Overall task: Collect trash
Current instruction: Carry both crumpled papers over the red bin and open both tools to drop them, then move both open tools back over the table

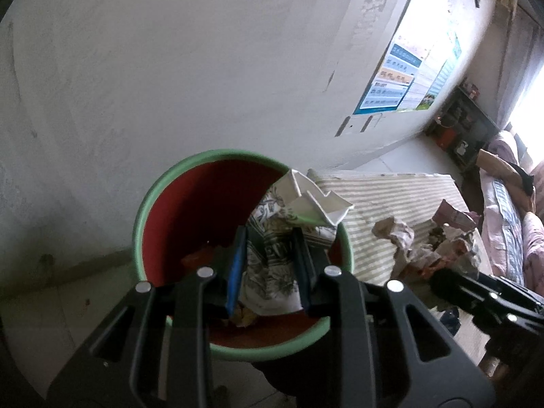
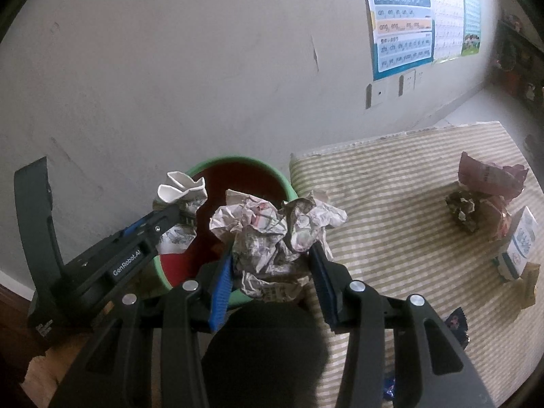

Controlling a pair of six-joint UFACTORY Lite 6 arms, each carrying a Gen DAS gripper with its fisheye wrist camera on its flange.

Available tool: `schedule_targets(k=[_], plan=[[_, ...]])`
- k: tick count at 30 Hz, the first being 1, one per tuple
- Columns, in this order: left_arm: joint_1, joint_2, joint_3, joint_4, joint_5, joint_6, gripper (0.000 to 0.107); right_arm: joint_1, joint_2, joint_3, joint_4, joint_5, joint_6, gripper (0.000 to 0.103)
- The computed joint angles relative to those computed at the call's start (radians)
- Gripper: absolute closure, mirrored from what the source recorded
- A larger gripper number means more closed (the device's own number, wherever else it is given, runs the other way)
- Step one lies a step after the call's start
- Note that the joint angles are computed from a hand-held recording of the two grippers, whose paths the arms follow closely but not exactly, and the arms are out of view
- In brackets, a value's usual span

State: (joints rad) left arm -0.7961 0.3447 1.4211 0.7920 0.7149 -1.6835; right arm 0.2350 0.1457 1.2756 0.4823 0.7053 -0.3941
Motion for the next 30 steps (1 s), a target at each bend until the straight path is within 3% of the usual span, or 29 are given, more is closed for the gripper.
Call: schedule_targets(k=[12,13,15,18,27,30], plan=[[0.037,-0.033,-0.102,-0.013,-0.041,-0.041,0.081,0.110,0.140,0.147,-0.069,-0.017,0.082,0.058],[0.041,-0.032,-0.104,-0.014,-0.038,-0.041,0.078,0.115,0.147,0.155,-0.060,-0.021,0.079,0.055],[0.045,-0.029,-0.103,-0.011,-0.029,-0.053,0.051,0.120,0.156,0.169,-0.031,-0.025,0.067,0.052],[0.043,-0.051,-0.126,0.021,-0.013,-0.100,0.046,0.125,0.161,0.190,-0.018,-0.011,0.058,0.052],[0.016,-0.062,-0.109,0.013,0.014,-0.094,0.046,0.054,-0.023,0.037,0.008,-0.011,-0.018,0.052],[-0.003,-0.019,-0.031,-0.005,0.028,-0.060,0.046,-0.031,-0.105,-0.035,0.026,0.007,-0.080,0.052]])
